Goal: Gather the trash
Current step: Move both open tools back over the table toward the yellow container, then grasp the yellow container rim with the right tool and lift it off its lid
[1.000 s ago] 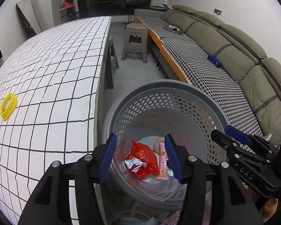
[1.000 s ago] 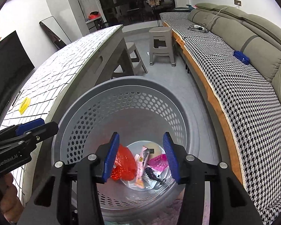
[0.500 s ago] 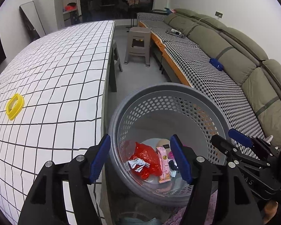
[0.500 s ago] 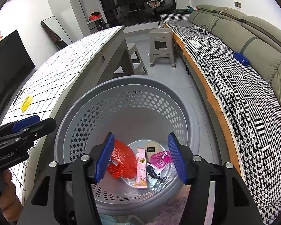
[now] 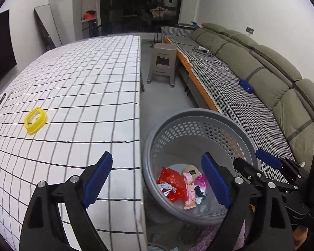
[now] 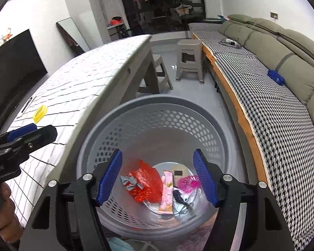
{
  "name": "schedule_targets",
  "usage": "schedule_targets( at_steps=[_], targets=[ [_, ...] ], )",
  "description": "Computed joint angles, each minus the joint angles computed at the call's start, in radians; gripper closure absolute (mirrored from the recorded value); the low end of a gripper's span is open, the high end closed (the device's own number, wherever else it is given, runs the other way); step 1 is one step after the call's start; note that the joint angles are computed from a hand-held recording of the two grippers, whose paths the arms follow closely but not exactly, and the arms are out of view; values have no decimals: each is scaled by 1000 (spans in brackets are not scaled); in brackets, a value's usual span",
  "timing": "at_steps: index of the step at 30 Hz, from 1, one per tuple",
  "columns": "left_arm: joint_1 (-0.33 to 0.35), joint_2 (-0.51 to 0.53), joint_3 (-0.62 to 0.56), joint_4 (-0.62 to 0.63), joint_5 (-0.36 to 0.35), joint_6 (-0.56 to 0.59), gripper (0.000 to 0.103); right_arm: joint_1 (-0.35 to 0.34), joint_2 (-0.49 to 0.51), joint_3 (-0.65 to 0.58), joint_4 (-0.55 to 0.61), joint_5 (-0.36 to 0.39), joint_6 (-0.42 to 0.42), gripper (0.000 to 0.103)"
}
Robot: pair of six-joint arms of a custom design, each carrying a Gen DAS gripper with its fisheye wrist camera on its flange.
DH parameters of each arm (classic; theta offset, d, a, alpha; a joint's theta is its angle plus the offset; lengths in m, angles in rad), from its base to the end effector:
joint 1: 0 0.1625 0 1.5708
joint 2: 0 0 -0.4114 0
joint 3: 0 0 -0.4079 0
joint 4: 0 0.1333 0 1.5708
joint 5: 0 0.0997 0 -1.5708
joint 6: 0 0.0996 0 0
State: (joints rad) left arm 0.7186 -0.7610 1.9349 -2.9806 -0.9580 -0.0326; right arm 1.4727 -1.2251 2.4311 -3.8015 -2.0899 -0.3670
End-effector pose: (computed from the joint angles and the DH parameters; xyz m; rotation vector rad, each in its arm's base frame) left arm -0.3048 -0.5197 0.0141 0.9519 2.4375 -0.6342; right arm 0.0433 -0.4168 0.2088 -0.0308 -2.2309 1.0727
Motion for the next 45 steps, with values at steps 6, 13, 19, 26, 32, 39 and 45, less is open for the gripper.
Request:
schedule_targets(
  at_steps=[6, 13, 19, 26, 32, 39, 45],
  targets=[
    [26, -52, 19, -20, 30, 0, 14, 46, 19, -53, 36, 12, -25, 30],
    [69, -128, 47, -76, 117, 23, 12, 119, 89, -177, 124, 27, -36, 26],
    [131, -191, 46, -75, 189, 40, 10, 194, 207, -338, 255, 38, -73, 25],
    [220, -247, 48, -100, 271, 59, 9, 274, 382, -561, 395, 40, -105, 21],
    [286, -285, 41, -117, 291, 72, 9, 318, 522, -760, 585, 13, -101, 21],
    [318, -311, 32, -97, 298, 68, 9, 346, 677, -961, 717, -50, -157, 21],
    [337, -323, 32, -86, 282, 53, 9, 334, 771, -1092, 807, -97, -153, 21]
  ],
)
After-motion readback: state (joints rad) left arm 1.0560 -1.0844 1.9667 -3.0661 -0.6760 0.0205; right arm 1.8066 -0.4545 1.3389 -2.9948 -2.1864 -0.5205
